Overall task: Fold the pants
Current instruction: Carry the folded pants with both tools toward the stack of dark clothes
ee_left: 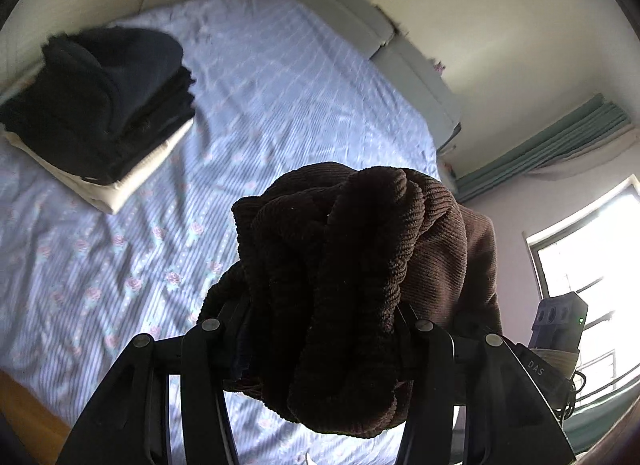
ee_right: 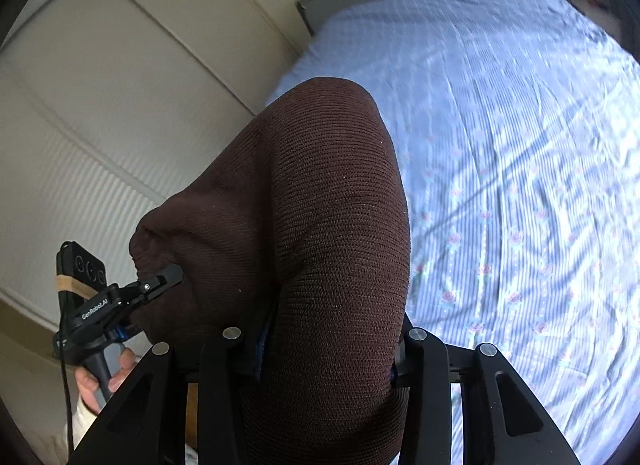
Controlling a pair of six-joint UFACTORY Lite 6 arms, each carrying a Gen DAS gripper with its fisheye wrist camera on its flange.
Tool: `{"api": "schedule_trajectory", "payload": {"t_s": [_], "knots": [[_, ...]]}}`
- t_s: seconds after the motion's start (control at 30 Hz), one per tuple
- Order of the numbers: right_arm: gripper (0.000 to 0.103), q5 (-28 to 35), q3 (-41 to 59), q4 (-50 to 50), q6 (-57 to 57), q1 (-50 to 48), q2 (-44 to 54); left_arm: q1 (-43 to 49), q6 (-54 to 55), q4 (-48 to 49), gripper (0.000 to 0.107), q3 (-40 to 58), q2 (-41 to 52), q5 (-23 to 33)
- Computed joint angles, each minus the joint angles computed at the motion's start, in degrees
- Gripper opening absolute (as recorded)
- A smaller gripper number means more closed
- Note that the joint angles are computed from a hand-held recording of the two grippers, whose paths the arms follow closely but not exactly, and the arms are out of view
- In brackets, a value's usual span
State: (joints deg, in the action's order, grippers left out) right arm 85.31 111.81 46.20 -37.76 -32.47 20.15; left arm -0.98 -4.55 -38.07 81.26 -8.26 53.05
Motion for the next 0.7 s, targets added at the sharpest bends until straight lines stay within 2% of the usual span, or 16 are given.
{"api": "schedule_trajectory", "payload": {"t_s": [0.2, 0.3, 0.4, 0.5, 0.63, 0.7], "knots": [[0.042, 5.95, -1.41, 4.76, -1.64, -4.51, -4.92, -0.77, -8.73, 6.95, 0.049, 1.36, -8.60, 3.89], [0.042, 5.85, -4.42, 5.83, -0.92, -4.07, -8.56, 3.26, -6.26, 5.34, 0.049, 1.72, -11.07, 7.36], [0.042, 4.32, -7.12, 5.81, 0.65, -1.48, -12.59, 12.63, 1.13, -0.25, 0.049, 2.66, -12.03, 13.16], [0.042, 0.41, -10.05, 5.34, 4.34, 3.71, -16.84, 24.49, 10.71, -7.27, 0.049, 3.14, -11.43, 19.84], [0.042, -14.46, -17.25, 1.33, 14.26, 19.12, -22.34, 42.19, 24.70, -14.51, 0.049, 8.30, -4.57, 32.82], [0.042, -20.62, -20.35, -2.09, 22.28, 26.55, -25.11, 49.15, 30.67, -15.65, 0.049, 14.46, 2.80, 39.40]]}}
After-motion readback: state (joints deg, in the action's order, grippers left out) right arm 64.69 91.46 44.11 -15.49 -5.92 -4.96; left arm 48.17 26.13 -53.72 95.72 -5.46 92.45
